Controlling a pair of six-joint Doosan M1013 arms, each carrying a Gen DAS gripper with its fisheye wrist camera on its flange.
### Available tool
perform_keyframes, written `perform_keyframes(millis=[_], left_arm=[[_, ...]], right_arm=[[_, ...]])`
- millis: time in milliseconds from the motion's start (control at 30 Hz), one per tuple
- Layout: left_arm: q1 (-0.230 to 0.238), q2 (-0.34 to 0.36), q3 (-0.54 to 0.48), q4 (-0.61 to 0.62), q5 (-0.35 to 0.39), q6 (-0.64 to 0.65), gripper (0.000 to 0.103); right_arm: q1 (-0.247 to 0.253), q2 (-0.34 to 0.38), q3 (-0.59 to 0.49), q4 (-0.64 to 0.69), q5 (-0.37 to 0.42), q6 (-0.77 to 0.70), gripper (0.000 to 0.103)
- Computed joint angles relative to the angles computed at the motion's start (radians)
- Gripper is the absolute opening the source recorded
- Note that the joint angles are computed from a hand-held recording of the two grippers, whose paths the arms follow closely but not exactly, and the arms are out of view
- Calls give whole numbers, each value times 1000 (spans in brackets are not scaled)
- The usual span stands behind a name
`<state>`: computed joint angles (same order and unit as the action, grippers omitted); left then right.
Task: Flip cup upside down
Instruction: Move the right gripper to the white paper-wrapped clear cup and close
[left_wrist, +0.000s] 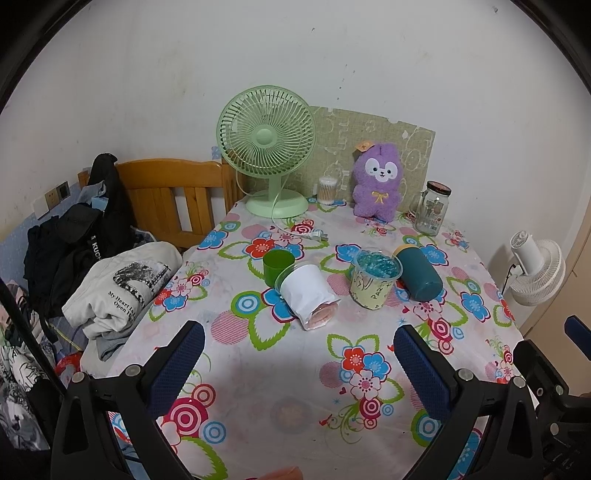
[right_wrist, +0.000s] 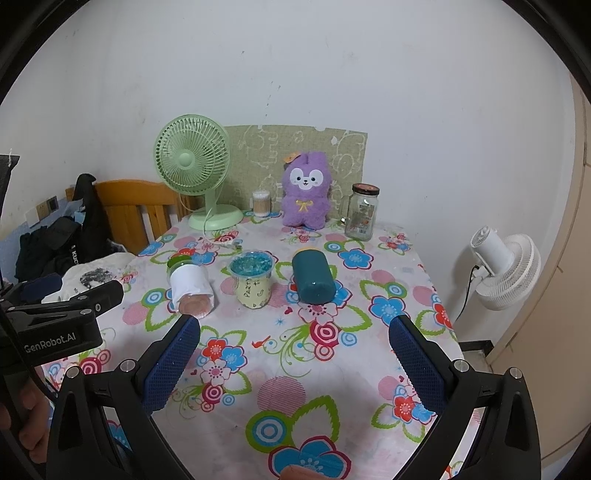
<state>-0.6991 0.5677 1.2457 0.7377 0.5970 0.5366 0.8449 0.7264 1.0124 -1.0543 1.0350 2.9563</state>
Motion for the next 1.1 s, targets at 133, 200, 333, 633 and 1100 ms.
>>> perform_keyframes(millis=[133,200,333,633,1100], left_arm=[[4,2,5,-19,1,6,103],[8,5,3,-31,-1,13,103],[13,8,-3,-47,2,25,103],[29,19,-17,-81,27,50,103],[87,115,-134,-92,167,107,103]], right_arm=[[-1,6,-8,17,-1,-14,103],[-1,8,-11,21,-2,-18,103],[-3,15,-26,29,0,-34,103],[-9,45,-91,64,3,-120,103],[-109,197,-371,517,-42,-496,103]])
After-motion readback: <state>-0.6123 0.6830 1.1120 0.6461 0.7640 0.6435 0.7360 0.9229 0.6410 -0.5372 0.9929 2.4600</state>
